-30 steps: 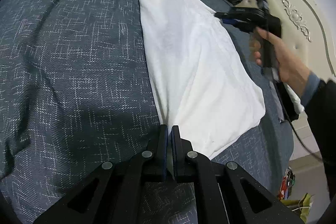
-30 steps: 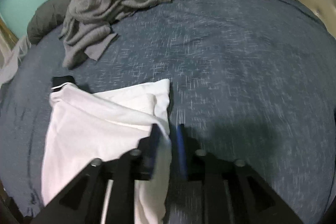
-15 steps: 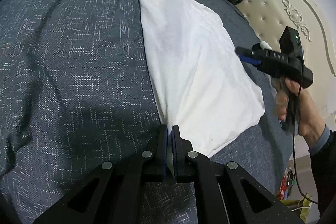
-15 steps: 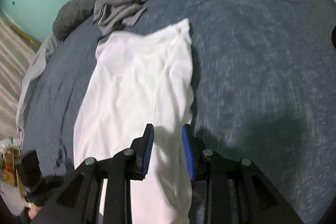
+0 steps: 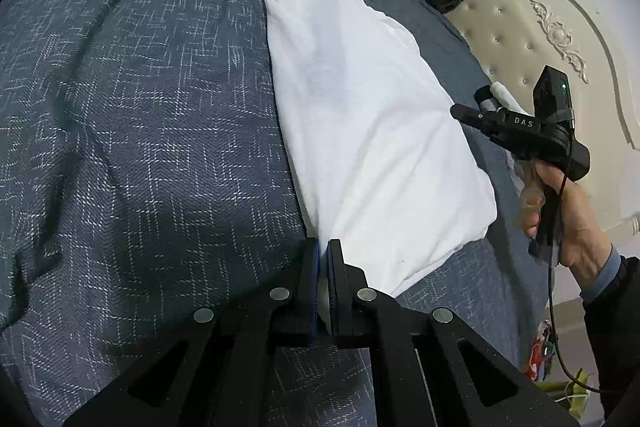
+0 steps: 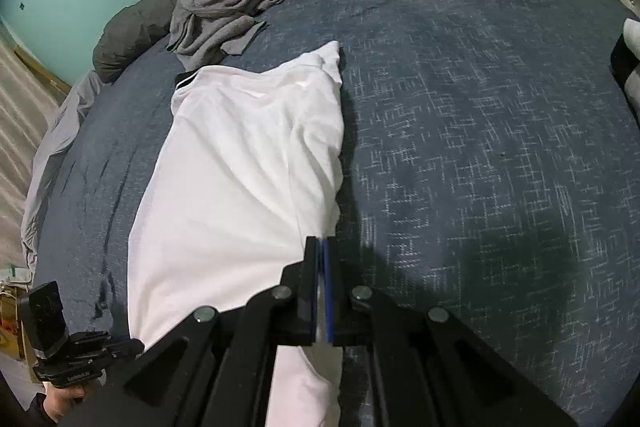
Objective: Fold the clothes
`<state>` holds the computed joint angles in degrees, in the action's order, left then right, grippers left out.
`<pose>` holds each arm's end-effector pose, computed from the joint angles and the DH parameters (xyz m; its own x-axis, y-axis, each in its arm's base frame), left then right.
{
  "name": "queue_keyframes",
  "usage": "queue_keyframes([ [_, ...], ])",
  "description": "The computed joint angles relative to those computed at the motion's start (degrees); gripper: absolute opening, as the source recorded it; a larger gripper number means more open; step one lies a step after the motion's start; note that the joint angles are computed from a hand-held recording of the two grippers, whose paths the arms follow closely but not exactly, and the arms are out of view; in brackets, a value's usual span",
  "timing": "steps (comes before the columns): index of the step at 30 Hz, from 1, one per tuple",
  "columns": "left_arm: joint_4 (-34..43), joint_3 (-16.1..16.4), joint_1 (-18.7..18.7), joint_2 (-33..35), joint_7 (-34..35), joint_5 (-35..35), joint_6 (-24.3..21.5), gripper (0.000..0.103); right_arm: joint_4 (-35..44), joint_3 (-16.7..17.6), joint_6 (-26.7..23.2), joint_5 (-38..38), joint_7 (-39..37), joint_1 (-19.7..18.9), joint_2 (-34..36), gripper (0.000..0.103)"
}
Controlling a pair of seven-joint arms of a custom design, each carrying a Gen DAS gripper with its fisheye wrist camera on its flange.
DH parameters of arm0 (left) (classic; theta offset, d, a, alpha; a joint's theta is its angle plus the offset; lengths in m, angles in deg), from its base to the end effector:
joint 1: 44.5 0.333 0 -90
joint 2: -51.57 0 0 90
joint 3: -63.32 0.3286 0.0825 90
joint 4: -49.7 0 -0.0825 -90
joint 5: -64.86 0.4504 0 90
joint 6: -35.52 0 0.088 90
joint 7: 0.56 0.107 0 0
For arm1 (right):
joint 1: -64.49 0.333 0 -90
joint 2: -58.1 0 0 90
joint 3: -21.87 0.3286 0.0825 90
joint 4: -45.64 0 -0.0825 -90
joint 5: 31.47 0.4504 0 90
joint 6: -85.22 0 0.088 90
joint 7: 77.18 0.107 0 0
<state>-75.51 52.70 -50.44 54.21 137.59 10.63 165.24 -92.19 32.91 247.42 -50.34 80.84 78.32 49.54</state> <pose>0.5710 -0.1916 0.3514 -0.4991 -0.6565 0.5656 -0.8656 0.3474 -0.3606 0.5045 0.2530 0.4029 -0.3387 -0.8720 -0.3534 -0.7617 0.4747 -0.4410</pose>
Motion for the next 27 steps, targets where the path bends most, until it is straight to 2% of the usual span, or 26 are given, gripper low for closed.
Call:
queue_keyframes([
  [4,-0.4,0.1,0.1,-0.1,-0.5,-0.7,0.4,0.006,-0.7,0.3,0.4,-1.6,3.6,-0.8,-0.3,0.002],
  [8,-0.8,0.3,0.4,-0.4,-0.3,-2.2,0.7,0.013,-2.8,1.6,1.9,-4.3,7.9,-2.1,-2.5,0.008],
  [9,-0.8,0.5,0.5,-0.3,-0.6,-2.6,0.7,0.016,-3.6,1.4,2.2,-3.1,6.9,-1.6,-3.3,0.011],
  [11,-0.6,0.5,0.7,0.2,-1.5,-3.4,0.1,0.020,-4.5,2.2,1.7,-2.3,6.3,-1.5,-4.6,0.024],
  [13,-0.6,0.5,0.9,0.3,-1.9,-4.3,-0.5,0.025,-6.6,2.6,3.7,-0.2,5.7,-1.1,-6.3,0.031],
  [18,-1.3,0.3,0.6,-0.3,-1.9,-5.5,-0.6,0.044,-10.5,4.5,5.8,6.3,3.7,-0.2,-9.4,0.035],
  [21,-1.7,0.1,0.2,-0.5,-2.4,-5.3,0.2,0.044,-11.8,4.3,5.3,10.8,0.9,1.4,-9.9,0.039],
  [23,-1.9,0.1,0.0,-0.6,-2.8,-5.3,0.5,0.044,-12.6,4.1,5.7,13.7,-0.8,2.5,-10.1,0.051],
  [27,-2.4,0.1,-0.3,-1.0,-3.9,-5.4,0.5,0.044,-14.0,4.4,6.9,17.7,-3.4,3.8,-10.2,0.052],
])
